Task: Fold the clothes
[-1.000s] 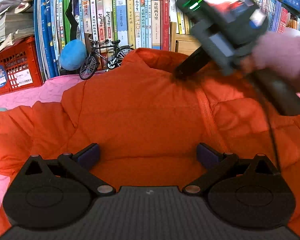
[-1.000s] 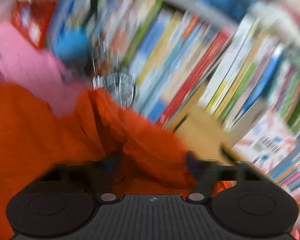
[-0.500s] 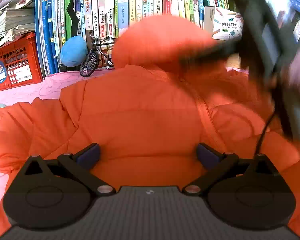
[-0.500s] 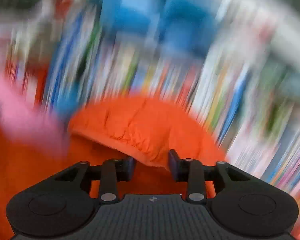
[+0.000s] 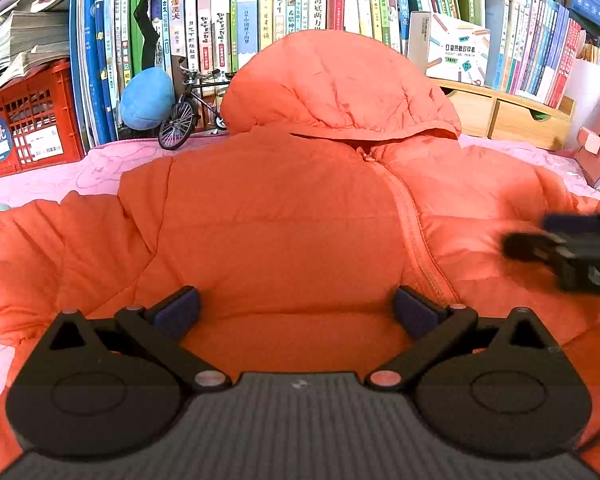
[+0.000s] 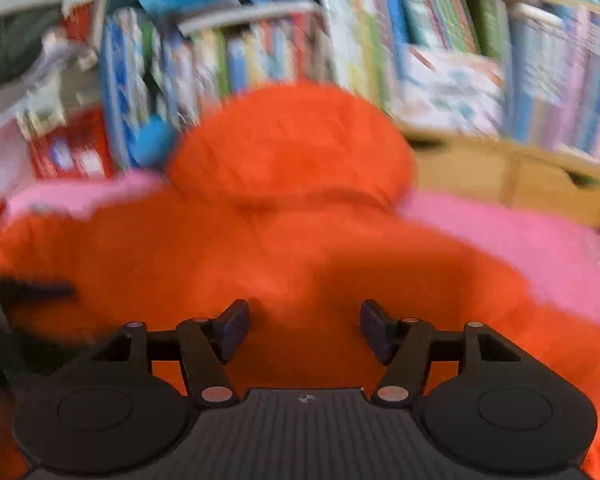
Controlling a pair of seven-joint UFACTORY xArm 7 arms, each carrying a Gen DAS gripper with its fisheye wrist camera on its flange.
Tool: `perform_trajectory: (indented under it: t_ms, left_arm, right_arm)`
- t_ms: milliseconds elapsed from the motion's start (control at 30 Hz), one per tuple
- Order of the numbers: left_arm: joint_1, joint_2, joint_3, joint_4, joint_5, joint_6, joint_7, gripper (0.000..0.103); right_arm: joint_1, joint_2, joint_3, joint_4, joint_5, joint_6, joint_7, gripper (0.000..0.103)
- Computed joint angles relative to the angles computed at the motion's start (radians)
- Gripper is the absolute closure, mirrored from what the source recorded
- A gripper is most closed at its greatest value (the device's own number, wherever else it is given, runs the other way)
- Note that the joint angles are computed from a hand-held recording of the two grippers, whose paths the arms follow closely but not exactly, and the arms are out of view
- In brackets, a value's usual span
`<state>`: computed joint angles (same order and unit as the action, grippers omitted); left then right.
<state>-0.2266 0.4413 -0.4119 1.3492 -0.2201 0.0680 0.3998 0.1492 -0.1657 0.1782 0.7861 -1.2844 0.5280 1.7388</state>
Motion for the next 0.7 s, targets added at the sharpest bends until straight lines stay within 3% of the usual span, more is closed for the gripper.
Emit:
perform_trajectory:
  t_ms: [100,167,367,433,600,700]
  left_arm:
    - [-0.007,0.001,0.009,0.004,0.006,0.003,-0.005,0.0]
    - [-0.01,0.002,0.013,0.004,0.009,0.004,-0.006,0.0]
    - [-0.027,0.004,0.032,0.005,0.027,-0.001,-0.02,0.0]
    - [-0.047,-0.001,0.056,-0.001,0.04,-0.01,-0.038,0.0]
    - [-0.321,-0.141,0.402,-0.145,0.255,-0.054,-0.256,0.0]
    - [-0.368,-0.271,0.482,-0.295,0.372,-0.089,-0.315,0.0]
  right_arm:
    - [0.007,-0.143,0.025,-0.122,0.083,0.103,0.021,0.036]
    - [0.0,-0.222,0.051,-0.178,0.148,0.197,-0.03,0.036]
    - [0.021,-0.41,0.189,-0.289,0.395,0.569,-0.112,0.036]
    - [0.055,-0.466,0.228,-0.315,0.436,0.609,-0.079,0.036]
    - [0.116,-0.522,0.329,-0.312,0.438,0.54,0.031,0.026]
    - [0.122,-0.468,0.395,-0.254,0.367,0.477,0.046,0.017]
